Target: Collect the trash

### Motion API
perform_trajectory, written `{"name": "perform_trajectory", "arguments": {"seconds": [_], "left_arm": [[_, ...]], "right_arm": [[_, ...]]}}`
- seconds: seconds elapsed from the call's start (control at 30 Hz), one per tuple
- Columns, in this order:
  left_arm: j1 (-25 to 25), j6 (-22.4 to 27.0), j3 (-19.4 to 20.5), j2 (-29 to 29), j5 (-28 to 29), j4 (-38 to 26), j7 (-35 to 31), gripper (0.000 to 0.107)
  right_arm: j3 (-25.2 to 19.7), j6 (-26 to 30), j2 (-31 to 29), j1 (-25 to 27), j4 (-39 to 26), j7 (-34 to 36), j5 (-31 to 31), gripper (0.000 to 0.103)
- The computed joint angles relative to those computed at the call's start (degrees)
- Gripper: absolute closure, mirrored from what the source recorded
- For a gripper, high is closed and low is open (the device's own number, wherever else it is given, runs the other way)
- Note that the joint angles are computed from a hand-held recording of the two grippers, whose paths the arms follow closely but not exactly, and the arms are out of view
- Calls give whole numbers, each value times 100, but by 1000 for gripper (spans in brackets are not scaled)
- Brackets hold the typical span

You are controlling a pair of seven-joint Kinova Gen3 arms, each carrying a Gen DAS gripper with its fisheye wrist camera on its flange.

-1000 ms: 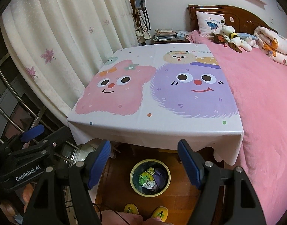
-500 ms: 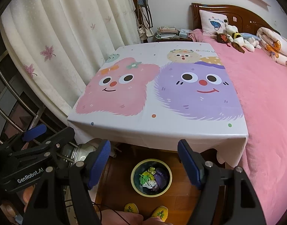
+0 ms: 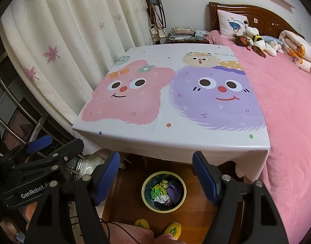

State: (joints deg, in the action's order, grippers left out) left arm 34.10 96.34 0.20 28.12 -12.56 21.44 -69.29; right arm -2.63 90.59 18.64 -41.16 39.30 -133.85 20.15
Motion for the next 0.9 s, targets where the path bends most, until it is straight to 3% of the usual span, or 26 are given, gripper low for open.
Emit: {"name": "perform_trajectory", "arguments": {"seconds": [0.8, 0.9], "left_arm": [[164, 547, -185, 513, 83, -1006, -243, 19], [139, 741, -213, 675, 105, -1381, -291, 19]], "right_arm": [[-55, -18, -115, 63, 140, -87, 36, 29], [-46, -71, -150, 79, 175, -67, 55, 29]]}}
